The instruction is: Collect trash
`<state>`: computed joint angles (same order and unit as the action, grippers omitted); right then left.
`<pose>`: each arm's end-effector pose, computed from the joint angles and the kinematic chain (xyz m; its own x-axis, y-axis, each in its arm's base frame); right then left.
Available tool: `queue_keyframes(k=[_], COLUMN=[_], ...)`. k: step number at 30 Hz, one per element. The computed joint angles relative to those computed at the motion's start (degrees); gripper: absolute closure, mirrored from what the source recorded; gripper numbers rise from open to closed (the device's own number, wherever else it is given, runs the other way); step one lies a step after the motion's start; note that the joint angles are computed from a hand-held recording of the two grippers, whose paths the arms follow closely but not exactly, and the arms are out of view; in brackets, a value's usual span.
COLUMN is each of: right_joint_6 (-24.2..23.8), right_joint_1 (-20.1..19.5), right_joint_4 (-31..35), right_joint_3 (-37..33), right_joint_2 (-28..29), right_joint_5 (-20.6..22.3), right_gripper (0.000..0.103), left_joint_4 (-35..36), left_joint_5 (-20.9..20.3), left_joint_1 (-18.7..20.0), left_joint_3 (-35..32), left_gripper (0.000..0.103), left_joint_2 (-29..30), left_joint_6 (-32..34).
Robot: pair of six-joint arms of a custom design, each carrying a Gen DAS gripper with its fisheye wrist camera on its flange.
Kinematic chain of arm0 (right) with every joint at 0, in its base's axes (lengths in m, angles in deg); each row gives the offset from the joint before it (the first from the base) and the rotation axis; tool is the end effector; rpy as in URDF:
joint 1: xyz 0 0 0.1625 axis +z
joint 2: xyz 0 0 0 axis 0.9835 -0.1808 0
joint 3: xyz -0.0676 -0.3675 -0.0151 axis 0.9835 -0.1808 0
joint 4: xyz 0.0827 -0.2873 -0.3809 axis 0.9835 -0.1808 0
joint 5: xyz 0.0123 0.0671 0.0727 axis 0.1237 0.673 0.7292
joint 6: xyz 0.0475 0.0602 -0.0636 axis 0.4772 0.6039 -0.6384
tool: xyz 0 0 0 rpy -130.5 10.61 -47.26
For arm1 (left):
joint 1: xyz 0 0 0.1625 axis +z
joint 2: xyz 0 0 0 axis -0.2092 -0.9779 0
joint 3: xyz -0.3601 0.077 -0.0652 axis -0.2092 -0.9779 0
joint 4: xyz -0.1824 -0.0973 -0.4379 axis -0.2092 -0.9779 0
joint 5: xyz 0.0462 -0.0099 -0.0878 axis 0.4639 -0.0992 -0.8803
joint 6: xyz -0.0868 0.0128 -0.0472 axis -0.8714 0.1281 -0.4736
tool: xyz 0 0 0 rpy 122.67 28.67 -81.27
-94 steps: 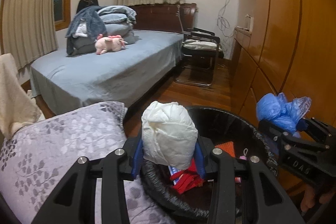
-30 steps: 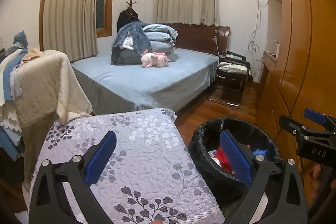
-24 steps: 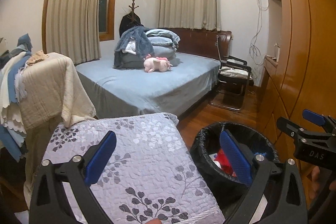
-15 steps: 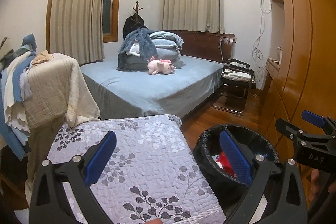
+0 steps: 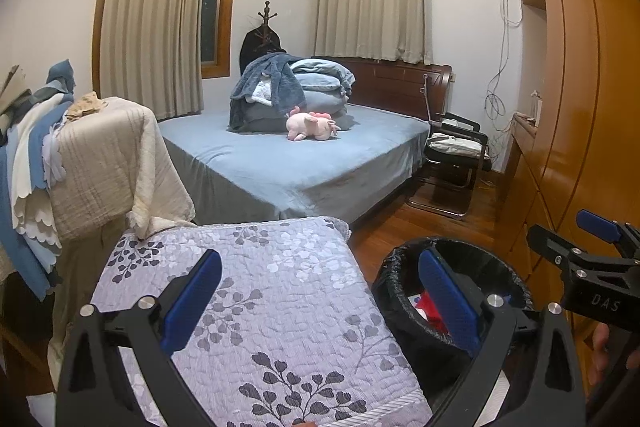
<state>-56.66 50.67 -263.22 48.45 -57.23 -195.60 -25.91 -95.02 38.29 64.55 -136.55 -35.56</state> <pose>0.4856 -0.4595 0.1473 -0.6221 -0.3974 0.6746 -0.7779 0.4114 -0.4750 -0.1948 -0.3544 0.4299 -0.7089 -0.2950 -0.6407 0.5147 0.4047 -0.7558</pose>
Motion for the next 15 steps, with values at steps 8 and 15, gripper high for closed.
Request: queue_keyframes(k=[8,15], right_joint_6=[0.1,-0.1], right_joint_1=[0.1,0.1], right_joint_4=[0.1,0.0], right_joint_3=[-0.1,-0.1], right_joint_2=[0.2,0.2], right_joint_5=[0.0,0.0], right_gripper=[0.005,0.005], left_joint_4=[0.6,0.8], left_joint_5=[0.0,0.0], left_joint_1=[0.0,-0.1], left_joint_3=[-0.1,-0.2], left_gripper=[0.006,0.006], left_joint_2=[0.1,0.1], left_joint_6=[-0.6,-0.7])
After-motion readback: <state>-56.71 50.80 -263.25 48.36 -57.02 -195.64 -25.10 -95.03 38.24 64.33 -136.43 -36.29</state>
